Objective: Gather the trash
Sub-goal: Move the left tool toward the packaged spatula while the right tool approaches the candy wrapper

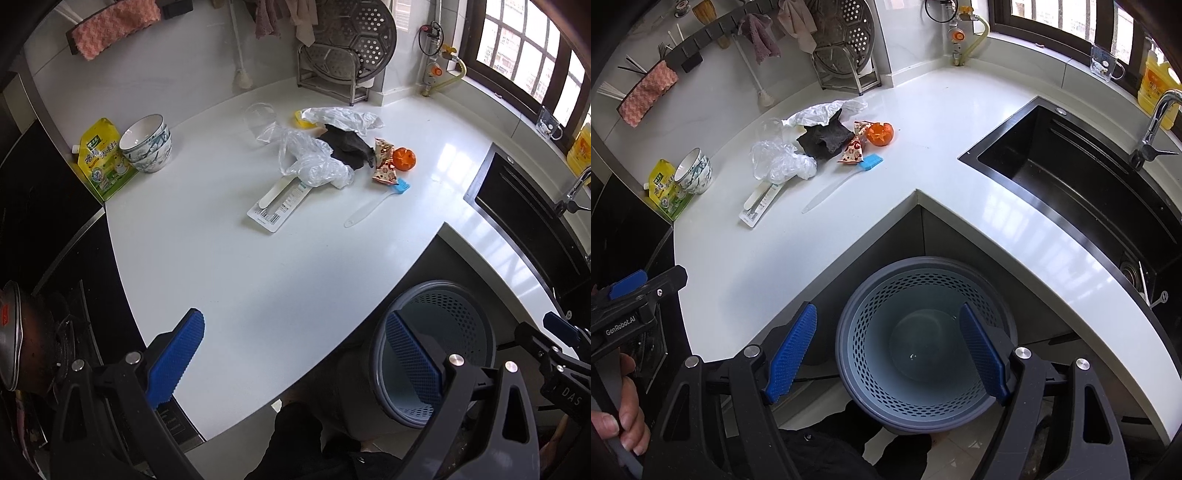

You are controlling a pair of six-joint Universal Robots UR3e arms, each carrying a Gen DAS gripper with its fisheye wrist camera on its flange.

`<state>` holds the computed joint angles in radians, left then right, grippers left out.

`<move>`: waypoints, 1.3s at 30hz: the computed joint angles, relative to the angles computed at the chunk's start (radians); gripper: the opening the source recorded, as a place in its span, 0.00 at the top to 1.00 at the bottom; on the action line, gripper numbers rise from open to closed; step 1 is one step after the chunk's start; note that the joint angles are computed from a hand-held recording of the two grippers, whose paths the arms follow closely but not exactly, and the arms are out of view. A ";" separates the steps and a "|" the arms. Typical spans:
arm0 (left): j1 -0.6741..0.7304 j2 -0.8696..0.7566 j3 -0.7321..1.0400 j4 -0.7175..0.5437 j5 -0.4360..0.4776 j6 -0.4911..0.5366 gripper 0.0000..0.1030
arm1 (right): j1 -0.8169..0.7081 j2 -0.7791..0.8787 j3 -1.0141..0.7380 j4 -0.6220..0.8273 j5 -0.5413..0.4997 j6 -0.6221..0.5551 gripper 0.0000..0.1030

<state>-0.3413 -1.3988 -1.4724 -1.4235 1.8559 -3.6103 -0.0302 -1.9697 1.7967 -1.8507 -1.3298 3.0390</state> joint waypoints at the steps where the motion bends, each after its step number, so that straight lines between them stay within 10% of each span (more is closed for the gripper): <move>1: 0.024 0.010 -0.022 0.013 -0.009 0.017 0.06 | 0.013 0.018 -0.005 -0.015 -0.005 0.014 0.26; 22: 0.434 -0.170 -0.144 0.438 -0.242 0.388 0.06 | 0.201 0.673 -0.484 -0.220 -0.161 0.248 0.26; 39: 0.511 -0.456 0.113 0.458 -0.339 0.527 0.06 | 0.234 1.149 -1.089 -0.132 -0.216 0.358 0.26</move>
